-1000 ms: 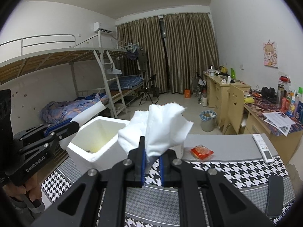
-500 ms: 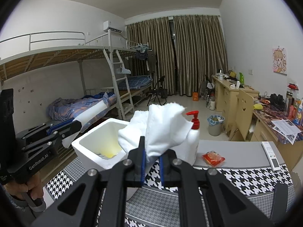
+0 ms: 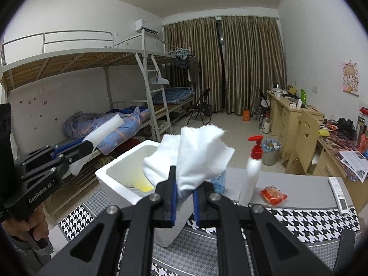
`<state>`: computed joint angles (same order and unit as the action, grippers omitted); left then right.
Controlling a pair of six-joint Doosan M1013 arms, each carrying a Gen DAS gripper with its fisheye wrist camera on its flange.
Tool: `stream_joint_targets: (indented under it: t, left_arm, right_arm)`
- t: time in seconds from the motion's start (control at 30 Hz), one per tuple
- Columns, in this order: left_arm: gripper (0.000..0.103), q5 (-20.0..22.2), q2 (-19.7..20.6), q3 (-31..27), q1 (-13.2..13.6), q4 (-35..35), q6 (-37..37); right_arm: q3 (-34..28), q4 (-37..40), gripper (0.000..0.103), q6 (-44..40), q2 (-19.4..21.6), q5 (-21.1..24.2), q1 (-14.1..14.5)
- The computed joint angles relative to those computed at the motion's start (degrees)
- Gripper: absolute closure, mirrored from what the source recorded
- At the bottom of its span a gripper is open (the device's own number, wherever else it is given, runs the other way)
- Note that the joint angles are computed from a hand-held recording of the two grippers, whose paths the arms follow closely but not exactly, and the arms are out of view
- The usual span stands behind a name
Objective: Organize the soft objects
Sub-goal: 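Carry the foam tube and towel with both tools over the foam box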
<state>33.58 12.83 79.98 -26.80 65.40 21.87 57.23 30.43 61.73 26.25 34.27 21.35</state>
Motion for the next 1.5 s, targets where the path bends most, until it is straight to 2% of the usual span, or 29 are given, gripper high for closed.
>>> stream_joint_targets:
  t: [0.57, 1.5]
  left_arm:
    - [0.089, 2.32, -0.22, 0.24, 0.78, 0.62, -1.83]
    - [0.089, 4.23, -1.62, 2.51, 2.25, 0.28, -3.76]
  right_arm:
    - [-2.74, 1.64, 0.088, -2.00, 1.66, 2.52, 0.89]
    - [-9.05, -1.60, 0.088, 1.30, 5.62, 7.80, 2.82]
